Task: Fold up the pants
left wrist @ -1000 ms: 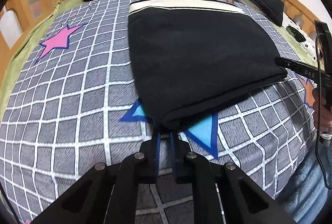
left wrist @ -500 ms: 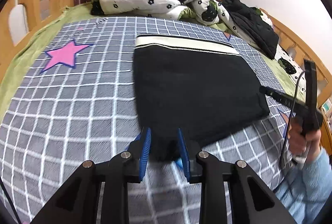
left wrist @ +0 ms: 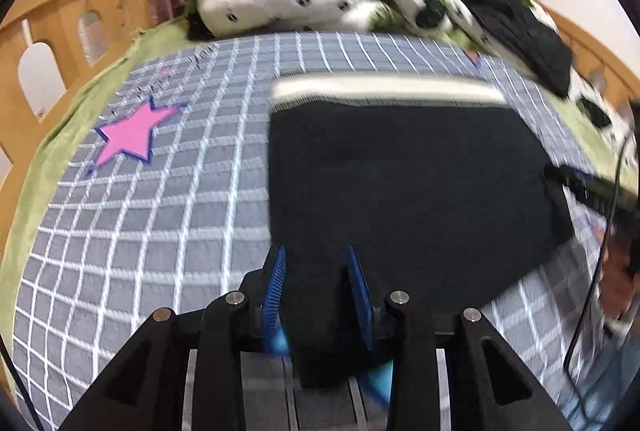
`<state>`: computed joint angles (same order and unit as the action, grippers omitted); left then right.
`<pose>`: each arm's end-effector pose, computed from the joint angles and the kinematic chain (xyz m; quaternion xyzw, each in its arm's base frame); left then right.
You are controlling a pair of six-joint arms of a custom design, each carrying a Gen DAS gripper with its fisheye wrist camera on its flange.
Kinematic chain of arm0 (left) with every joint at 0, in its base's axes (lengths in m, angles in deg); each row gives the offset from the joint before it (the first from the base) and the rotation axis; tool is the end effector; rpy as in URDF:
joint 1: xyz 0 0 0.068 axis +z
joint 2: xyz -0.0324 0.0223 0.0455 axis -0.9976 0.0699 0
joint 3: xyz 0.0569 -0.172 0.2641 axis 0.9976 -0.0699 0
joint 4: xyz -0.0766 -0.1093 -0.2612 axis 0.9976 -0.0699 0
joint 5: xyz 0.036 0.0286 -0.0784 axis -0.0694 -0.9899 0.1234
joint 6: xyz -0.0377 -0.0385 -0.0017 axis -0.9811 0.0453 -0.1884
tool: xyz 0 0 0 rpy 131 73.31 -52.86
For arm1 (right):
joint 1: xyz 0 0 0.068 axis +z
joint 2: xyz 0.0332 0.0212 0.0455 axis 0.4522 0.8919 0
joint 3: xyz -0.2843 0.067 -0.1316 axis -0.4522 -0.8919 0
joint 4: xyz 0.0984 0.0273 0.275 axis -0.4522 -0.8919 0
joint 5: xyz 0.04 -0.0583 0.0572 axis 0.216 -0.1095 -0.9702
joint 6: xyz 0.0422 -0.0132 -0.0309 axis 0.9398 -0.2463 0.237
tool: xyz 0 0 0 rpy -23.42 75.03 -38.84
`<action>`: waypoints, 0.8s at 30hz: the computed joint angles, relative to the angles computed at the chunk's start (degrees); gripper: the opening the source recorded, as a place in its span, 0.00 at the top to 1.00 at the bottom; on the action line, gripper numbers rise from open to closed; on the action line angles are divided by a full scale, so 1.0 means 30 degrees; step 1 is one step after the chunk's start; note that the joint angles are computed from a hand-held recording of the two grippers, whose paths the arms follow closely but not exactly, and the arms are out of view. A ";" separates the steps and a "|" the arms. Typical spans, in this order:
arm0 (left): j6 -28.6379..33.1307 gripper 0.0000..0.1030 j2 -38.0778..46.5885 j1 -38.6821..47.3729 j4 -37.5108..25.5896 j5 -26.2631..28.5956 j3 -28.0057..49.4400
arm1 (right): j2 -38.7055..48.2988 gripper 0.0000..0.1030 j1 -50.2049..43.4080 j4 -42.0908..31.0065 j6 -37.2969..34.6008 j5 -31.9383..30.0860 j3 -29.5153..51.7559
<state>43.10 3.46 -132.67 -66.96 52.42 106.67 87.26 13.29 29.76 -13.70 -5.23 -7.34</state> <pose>0.1492 -0.1350 0.2432 -0.0143 0.9434 -0.0099 0.3311 0.2078 -0.0395 0.2097 -0.0761 0.9299 0.0479 0.3566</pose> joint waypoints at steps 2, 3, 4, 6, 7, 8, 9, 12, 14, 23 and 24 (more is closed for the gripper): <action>0.0858 0.70 0.0508 0.1045 0.0741 -0.0448 0.0399 | 0.0386 0.62 0.0599 0.0726 0.0539 0.0387 0.0309; 0.1280 0.70 0.0748 0.1536 0.1149 -0.0768 0.0563 | 0.0703 0.62 0.0853 0.0911 0.0822 0.0498 0.0597; 0.1624 0.70 0.0909 0.1979 0.1498 -0.0944 0.0642 | 0.1189 0.61 0.1079 0.1021 0.1172 0.0458 0.1113; 0.3049 0.70 0.1433 0.3514 0.2763 -0.0508 0.0938 | 0.1890 0.61 0.1350 0.1313 0.1877 0.0313 0.1898; 0.3496 0.70 0.1776 0.4217 0.3132 -0.0091 0.1152 | 0.2295 0.61 0.1574 0.1562 0.2310 0.0463 0.2318; 0.3983 0.70 0.2158 0.5214 0.3837 0.0925 0.1328 | 0.2582 0.61 0.1754 0.1848 0.2656 0.0688 0.2629; 0.4184 0.70 0.2337 0.5754 0.4375 0.1716 0.1323 | 0.2902 0.61 0.1967 0.2204 0.2969 0.1063 0.2919; 0.4780 0.70 0.3848 0.7199 0.6123 0.4482 0.1458 | 0.4639 0.57 0.2396 0.2418 0.3286 0.1391 0.4189; 0.5158 0.70 0.5118 0.6953 0.6620 0.4506 0.1598 | 0.6449 0.57 0.2330 0.1787 0.2929 0.0669 0.5052; 0.6188 0.68 0.7269 0.6482 0.7583 0.3554 0.2561 | 0.7088 0.57 0.2117 0.3340 0.3045 -0.0015 0.4662; 0.6140 0.68 0.7657 0.6626 0.7643 0.3853 0.2838 | 0.7301 0.57 0.2085 0.3208 0.3166 -0.0288 0.4941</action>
